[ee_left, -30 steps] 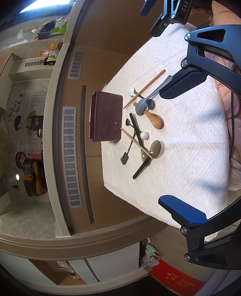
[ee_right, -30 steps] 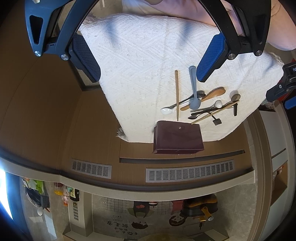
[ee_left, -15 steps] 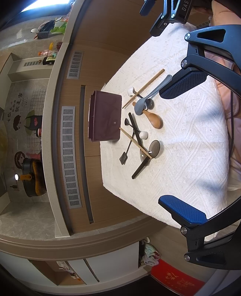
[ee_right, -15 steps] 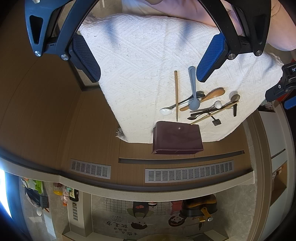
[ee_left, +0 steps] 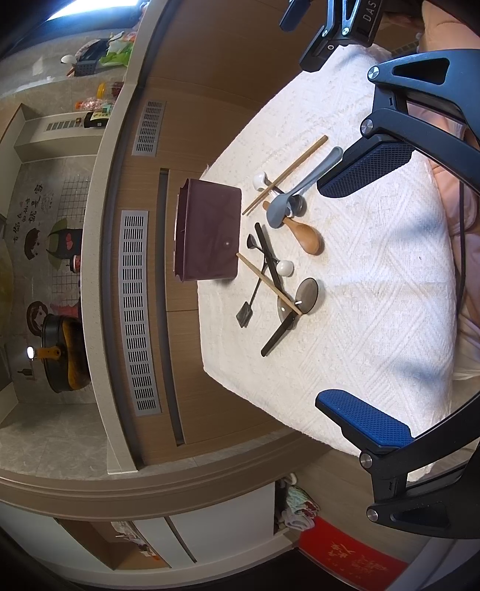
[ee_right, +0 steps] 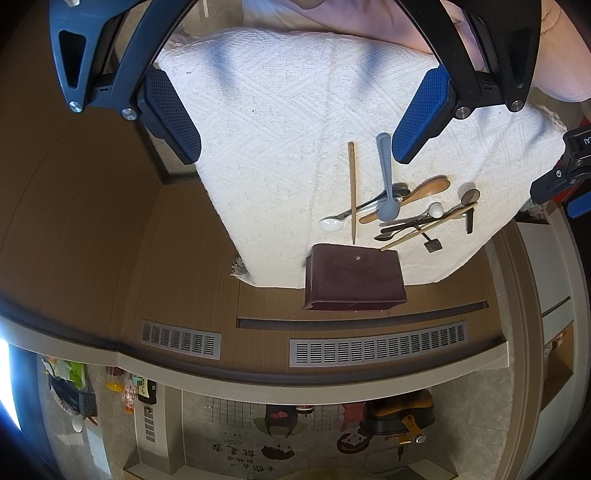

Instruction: Organize utensils

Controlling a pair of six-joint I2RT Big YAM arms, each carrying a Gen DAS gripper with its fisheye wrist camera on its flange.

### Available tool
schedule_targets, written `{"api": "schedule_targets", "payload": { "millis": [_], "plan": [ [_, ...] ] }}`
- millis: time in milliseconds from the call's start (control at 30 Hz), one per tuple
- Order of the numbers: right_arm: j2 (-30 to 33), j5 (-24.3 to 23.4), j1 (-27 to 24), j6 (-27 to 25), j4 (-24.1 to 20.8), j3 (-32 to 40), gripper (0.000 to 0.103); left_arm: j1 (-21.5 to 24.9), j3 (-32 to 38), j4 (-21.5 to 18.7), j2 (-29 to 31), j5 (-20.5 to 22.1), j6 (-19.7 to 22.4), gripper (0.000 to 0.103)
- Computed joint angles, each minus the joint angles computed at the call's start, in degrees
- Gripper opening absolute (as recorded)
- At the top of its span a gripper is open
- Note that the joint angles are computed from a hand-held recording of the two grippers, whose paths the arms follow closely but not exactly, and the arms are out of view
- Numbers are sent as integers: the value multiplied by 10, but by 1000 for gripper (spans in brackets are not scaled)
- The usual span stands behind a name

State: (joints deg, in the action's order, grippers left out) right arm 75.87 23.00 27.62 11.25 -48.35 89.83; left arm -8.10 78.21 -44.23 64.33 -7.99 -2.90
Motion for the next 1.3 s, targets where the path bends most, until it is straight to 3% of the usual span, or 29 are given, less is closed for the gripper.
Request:
{"api": "schedule_targets", "payload": {
  "millis": [267, 400, 500, 633, 800, 933, 1033, 1167, 1233, 1267, 1300],
  "plan": [
    [5, -5, -4, -3, -1, 4, 103, 5, 9, -8, 10, 11, 3, 103],
    [17, 9, -5, -24, 4, 18, 103, 18, 31, -30, 29, 58, 9, 103],
    [40, 21, -8, -47, 1, 49, 103, 25, 55, -44, 51, 88, 10, 103],
    [85, -10, -18, -65, -27, 110, 103, 32, 99, -71, 92, 111, 6, 103],
    [130, -17, -22, -85, -34, 158, 103, 49, 149, -87, 139, 130, -7, 103],
    [174, -6, -24, -82, -64, 204, 103, 64, 204, -132, 189, 153, -10, 103],
    [204, -59, -31, -89, -91, 240, 103, 73, 227, -149, 214, 156, -12, 103],
    [256, -143, -32, -113, -145, 310, 103, 80, 219, -124, 219, 94, 3, 103],
    [287, -179, -29, -127, -174, 353, 91, 87, 212, -111, 217, 75, 15, 103],
    [304, -191, -27, -134, -191, 377, 77, 94, 213, -114, 218, 74, 12, 103],
    [323, -205, -24, -141, -211, 406, 69, 103, 222, -131, 225, 87, 3, 103]
  ]
}}
